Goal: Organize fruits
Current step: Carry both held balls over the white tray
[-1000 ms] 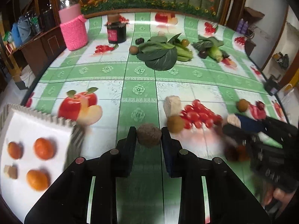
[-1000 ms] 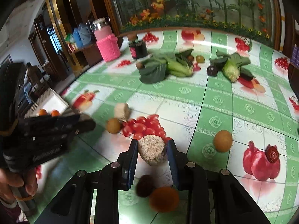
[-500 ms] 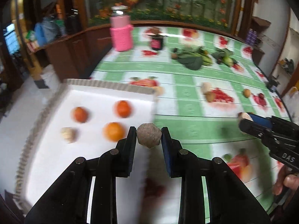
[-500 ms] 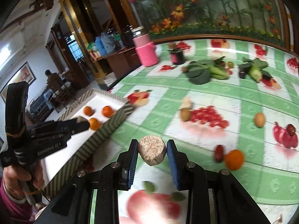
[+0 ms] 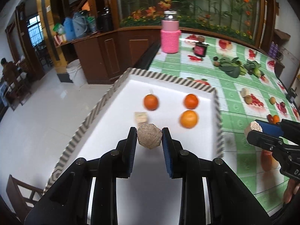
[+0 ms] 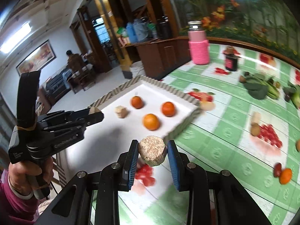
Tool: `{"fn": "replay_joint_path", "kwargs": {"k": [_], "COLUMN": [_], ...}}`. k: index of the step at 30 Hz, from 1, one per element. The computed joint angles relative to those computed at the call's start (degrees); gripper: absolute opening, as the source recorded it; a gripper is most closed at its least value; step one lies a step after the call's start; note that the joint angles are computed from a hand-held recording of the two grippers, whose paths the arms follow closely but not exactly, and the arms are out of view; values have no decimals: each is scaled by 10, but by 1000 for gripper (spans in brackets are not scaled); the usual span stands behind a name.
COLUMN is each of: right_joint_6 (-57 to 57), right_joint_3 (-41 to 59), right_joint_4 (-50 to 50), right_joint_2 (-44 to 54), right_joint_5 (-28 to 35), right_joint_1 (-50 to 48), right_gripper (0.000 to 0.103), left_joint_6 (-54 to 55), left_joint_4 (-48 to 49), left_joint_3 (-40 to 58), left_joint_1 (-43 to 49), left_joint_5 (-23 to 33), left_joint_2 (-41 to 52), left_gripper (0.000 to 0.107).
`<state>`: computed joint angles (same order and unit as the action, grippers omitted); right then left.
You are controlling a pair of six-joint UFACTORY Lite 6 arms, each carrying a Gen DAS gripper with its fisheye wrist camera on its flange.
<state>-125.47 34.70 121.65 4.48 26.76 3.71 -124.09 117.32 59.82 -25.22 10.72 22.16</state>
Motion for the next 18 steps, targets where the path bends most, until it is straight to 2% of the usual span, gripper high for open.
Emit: {"fn": "replay_joint_path", "kwargs": {"k": [5, 9, 18], "right_joint_6": [-11, -18, 24], "right_joint_3": [46, 75, 152], "right_joint_4": [37, 50, 3], "right_joint_2": [31, 53, 133], "right_joint_5": [-34, -53, -70], "right_joint_1": [63, 87, 105], "right_gripper": [30, 30, 30], "left_joint_6": [-75, -68, -40], "left_joint_4": [78, 75, 50], "left_joint_3": [2, 19, 51], "left_joint_1": [28, 30, 47], "left_joint_5": [-14, -15, -26], "left_joint_2": [11, 31, 68], "left_gripper": [26, 26, 26]}}
